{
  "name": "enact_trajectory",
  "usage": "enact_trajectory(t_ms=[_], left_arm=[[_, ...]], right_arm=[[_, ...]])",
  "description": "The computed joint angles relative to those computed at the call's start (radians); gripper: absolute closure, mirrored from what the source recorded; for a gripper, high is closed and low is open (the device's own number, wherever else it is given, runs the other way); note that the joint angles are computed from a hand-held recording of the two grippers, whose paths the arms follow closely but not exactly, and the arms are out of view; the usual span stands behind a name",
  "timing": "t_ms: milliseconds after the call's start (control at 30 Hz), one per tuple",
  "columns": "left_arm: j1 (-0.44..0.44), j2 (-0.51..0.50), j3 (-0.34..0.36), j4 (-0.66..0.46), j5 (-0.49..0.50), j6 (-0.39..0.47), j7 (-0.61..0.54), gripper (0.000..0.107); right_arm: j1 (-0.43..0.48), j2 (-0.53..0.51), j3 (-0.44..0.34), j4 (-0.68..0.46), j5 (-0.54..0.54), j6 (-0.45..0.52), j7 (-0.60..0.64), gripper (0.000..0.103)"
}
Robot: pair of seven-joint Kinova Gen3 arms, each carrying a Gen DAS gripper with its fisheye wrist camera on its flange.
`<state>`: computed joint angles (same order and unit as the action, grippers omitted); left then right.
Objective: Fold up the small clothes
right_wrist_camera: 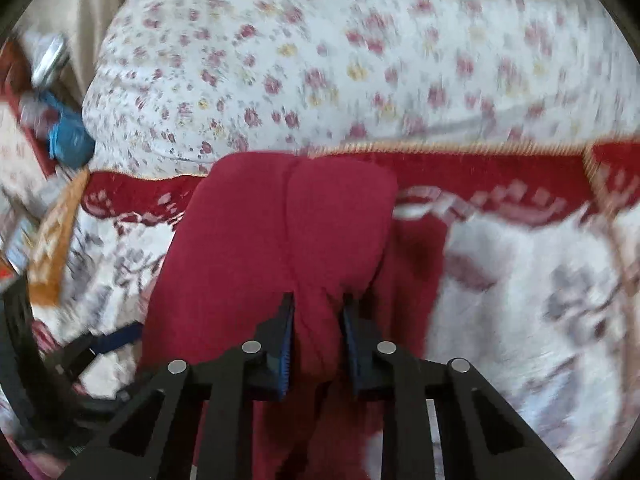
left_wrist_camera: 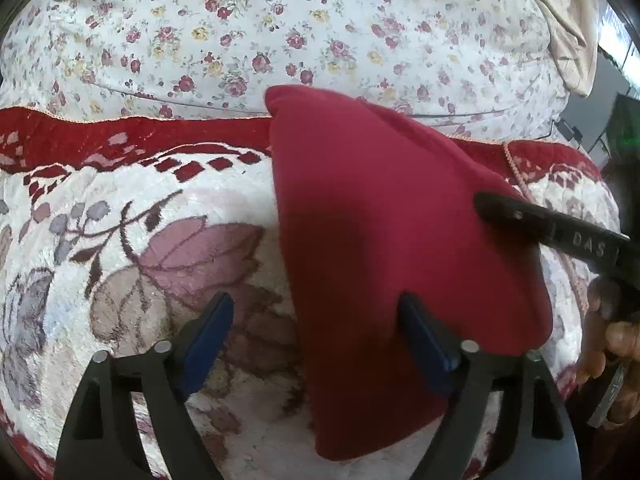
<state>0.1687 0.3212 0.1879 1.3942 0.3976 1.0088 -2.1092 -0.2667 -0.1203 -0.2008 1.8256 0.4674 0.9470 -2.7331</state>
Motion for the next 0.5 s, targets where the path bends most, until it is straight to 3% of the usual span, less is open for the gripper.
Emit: enact_trajectory(t_ms=[167,333,500], left_arm=[[0.02,0.004,-0.001,0.002,-0.024,-0.01,0.012,0.019],[0.014,0.002,-0.004,0.007,-0.026,-0.013,0.023,0.019],[0.013,0.002,-0.002,0.007,-0.023,-0.013,0.029,0.019]], right_arm=[[-0.022,0.059,-0.007,0.003,0.039,0.045,-0.039,0.08],[-0.013,-0.018,-0.003,0.008,0.029,0.027,-0.13,0.049],[0.008,-0.011,0.005,-0.01,0.031,-0.045,-0.084,0.049]])
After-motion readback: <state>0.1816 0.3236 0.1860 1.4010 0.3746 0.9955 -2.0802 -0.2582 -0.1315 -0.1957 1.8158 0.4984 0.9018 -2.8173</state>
